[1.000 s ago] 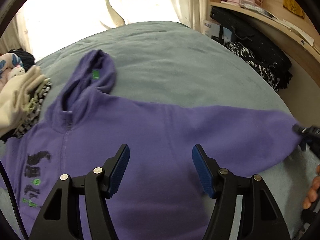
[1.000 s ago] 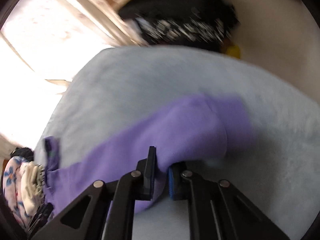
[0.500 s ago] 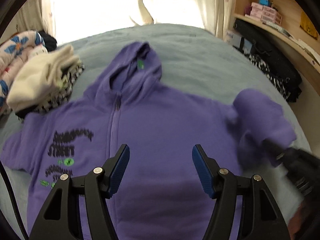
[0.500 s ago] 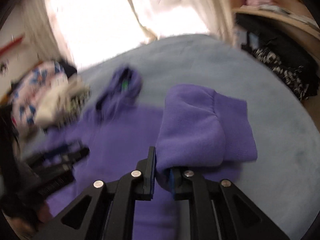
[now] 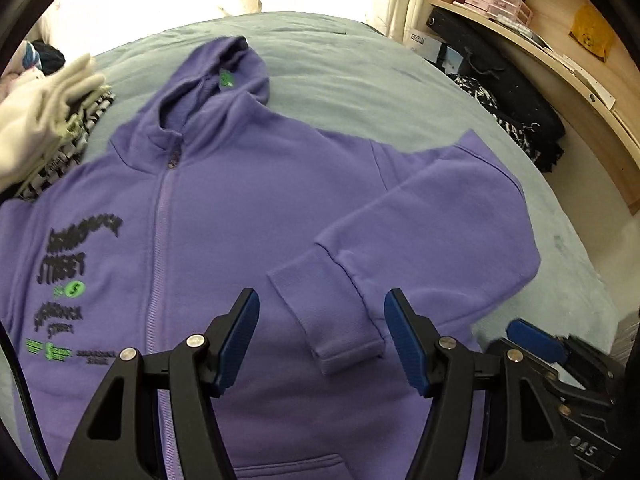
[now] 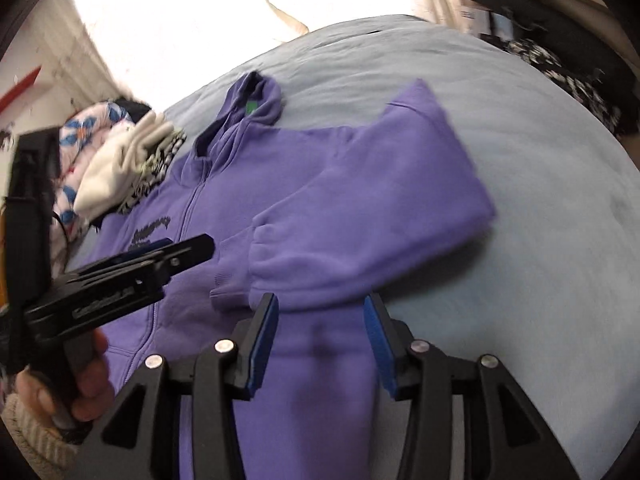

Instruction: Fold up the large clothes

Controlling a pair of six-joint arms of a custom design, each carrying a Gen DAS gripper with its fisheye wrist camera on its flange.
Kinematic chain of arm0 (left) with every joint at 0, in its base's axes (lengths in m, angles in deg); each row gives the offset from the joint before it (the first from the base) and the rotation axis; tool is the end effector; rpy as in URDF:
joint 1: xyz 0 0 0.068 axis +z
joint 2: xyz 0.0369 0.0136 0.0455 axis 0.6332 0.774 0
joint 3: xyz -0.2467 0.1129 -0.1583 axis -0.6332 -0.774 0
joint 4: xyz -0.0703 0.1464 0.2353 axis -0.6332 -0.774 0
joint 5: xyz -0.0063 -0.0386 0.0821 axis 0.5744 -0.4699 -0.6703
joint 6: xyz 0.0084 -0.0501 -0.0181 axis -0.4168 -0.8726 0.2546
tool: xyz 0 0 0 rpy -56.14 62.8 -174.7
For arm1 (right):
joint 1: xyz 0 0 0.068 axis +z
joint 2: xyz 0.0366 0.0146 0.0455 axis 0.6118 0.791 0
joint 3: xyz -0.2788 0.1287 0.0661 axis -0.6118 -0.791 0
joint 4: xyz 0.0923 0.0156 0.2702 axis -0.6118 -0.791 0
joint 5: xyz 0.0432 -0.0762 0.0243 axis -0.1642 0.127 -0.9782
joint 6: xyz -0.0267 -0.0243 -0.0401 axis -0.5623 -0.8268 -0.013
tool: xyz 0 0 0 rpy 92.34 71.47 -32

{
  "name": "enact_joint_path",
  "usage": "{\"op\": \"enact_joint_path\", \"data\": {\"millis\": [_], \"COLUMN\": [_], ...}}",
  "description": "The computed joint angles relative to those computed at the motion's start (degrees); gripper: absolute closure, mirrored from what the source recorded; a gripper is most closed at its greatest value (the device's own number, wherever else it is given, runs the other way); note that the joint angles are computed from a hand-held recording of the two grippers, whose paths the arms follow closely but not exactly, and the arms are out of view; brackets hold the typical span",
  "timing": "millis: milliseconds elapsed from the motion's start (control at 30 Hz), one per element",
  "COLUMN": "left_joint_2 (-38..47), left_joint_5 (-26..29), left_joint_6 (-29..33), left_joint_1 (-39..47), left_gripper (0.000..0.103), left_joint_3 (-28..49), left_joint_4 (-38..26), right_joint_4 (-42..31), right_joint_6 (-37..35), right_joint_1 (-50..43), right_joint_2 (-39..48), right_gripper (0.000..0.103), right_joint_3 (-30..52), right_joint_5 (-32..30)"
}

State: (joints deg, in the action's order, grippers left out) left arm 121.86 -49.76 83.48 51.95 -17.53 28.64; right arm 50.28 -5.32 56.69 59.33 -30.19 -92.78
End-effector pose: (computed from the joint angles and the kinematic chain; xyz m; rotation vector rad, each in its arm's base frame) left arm 0.3324 0.0621 0.2415 0.1469 2.5844 -0.3021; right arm 0.2478 0.0895 0.2582 0.0866 2.5147 0.4621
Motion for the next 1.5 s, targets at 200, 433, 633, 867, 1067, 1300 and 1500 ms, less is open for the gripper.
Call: {"op": "enact_joint_path", "data": {"millis": [200,433,633,867,1067,1300,1500], "left_joint_2": [5.9,12.4,14.5,11.3,3.2,3.8,7.9], "left_joint_5": [10.5,15.3,14.2,7.5,7.7,6.5,3.4], "left_joint_6": [0.3,-0.3,-3.2,-7.0,-5.8,-5.3,-2.7], "left_joint_1": [6.0,7.8,3.4,-1.9,-2.5,0.2,3.5], "left_gripper": [0.041,0.052,0.052,0.095,0.095,0.095,0.095], "left_joint_3": [4.2,6.4,6.3,8.3,16.5,33.7,41.1], "left_joint_4": [-8.4,-13.3,-10.2,-7.5,-9.6,-15.0,-15.6], "right_joint_4": [0.3,2.6,3.0,1.7,1.3,3.0,1.7], "right_joint_6": [2.4,3.7,4.2,4.5,2.7,2.5,0.4], "right_joint_1": [-1.6,-2.9,-2.7,-0.8,-4.0,-7.2,-2.1], "right_joint_2": [-2.2,-3.0,-3.4,-2.2,2.4,14.5,23.5], "right_gripper": [0.058,0.058,0.058,0.058,0.058,0.058,0.072], "right_joint_3": [-3.2,-5.5,-6.5,-5.9,-1.7,6.8,12.9], "right_joint_5": [-2.4,-5.1,-6.0,-3.5,-2.3,-3.5,2.3]}}
